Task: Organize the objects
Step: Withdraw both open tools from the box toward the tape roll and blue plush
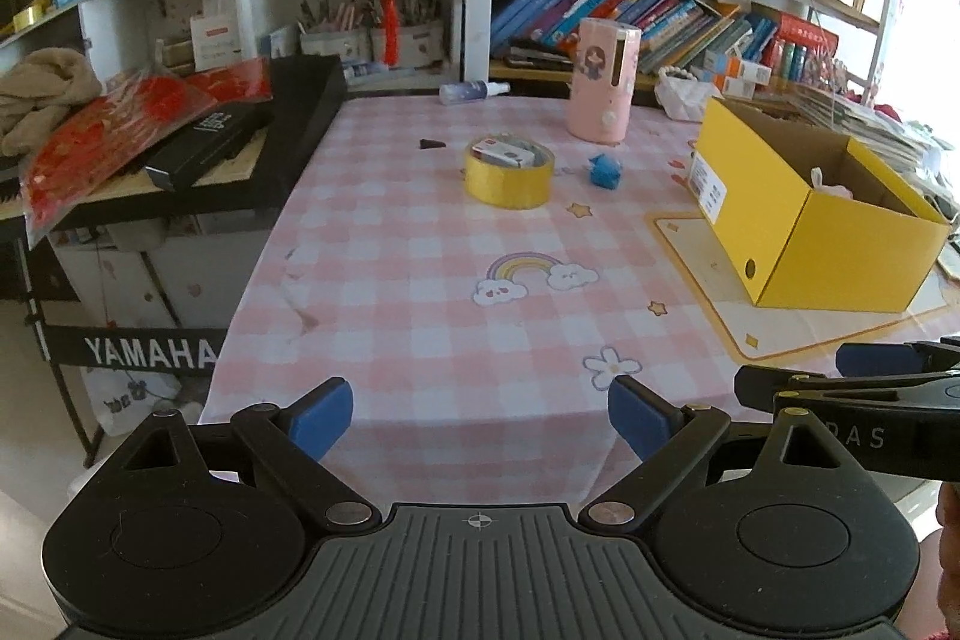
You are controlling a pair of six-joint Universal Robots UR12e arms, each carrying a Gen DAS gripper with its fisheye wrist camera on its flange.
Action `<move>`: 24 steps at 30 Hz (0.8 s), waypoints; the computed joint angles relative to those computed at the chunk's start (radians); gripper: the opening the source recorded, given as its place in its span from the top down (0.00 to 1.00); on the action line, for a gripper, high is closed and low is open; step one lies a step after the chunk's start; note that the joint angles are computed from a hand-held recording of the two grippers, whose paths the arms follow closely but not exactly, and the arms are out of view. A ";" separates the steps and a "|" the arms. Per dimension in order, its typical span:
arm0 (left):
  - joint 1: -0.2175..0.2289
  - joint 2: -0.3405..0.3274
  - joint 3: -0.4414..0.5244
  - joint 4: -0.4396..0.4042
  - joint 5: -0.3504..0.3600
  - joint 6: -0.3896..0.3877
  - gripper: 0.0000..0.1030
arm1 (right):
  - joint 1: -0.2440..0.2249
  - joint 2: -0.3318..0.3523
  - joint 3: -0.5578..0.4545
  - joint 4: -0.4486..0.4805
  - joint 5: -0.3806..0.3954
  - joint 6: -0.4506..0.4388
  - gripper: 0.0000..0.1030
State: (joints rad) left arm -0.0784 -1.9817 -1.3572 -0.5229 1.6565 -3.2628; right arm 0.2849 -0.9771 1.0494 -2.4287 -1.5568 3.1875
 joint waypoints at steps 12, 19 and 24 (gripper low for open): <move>0.006 -0.047 0.063 -0.020 -0.003 -0.006 0.09 | -0.005 0.052 -0.072 -0.003 0.032 -0.007 0.46; 0.007 -0.111 0.155 -0.029 0.001 -0.003 0.09 | -0.009 0.126 -0.192 0.018 0.024 -0.018 0.50; 0.005 -0.164 0.237 -0.060 0.002 0.006 0.09 | -0.016 0.198 -0.316 0.049 0.036 -0.031 0.50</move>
State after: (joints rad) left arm -0.0737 -2.1457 -1.1206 -0.5826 1.6581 -3.2569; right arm 0.2684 -0.7789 0.7332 -2.3797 -1.5208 3.1563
